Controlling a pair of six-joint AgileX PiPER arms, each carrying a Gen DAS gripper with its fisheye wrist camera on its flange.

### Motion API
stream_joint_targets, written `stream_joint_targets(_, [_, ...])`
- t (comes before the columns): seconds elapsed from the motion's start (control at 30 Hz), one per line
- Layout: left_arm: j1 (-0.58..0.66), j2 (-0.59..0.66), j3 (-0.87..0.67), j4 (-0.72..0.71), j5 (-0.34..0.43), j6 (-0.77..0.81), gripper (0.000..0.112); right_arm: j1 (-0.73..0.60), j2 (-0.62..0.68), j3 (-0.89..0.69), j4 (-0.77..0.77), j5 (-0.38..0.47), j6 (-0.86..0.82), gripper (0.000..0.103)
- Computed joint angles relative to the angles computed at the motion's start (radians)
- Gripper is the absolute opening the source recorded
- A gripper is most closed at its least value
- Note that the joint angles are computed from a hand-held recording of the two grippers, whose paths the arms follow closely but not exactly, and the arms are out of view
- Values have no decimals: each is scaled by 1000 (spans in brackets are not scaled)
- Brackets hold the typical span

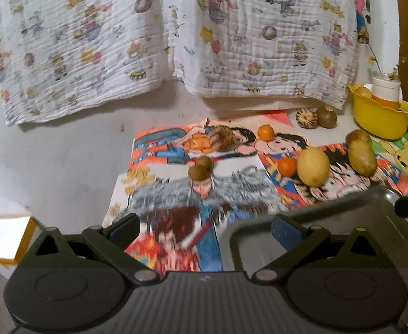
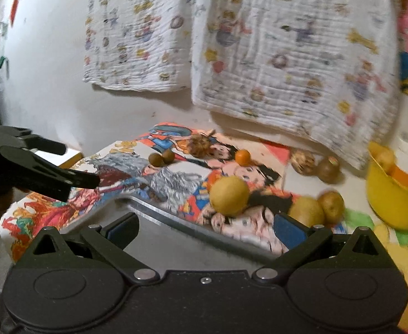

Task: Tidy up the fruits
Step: 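Grasp the striped round fruit with the right gripper while the left gripper grasps a kiwi, then carry the striped fruit and kiwi over the metal tray with both grippers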

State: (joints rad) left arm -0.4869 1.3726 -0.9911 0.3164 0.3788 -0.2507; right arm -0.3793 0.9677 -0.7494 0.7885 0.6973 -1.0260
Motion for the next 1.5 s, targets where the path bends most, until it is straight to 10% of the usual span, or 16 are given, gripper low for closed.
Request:
stream_joint_targets(0.5, [180,392,-325,-726,-31,874,102,196,695,-702,-100,115,148,102])
stream_joint_targets(0.9, [208,570,-500,-863,58,943,86,304,1199,-1339,-309,301,710,77])
stream_joint_targets(1.5, [193,619,-528,-808,-4,834,51,370,1324,-1433,-444,240,879,53])
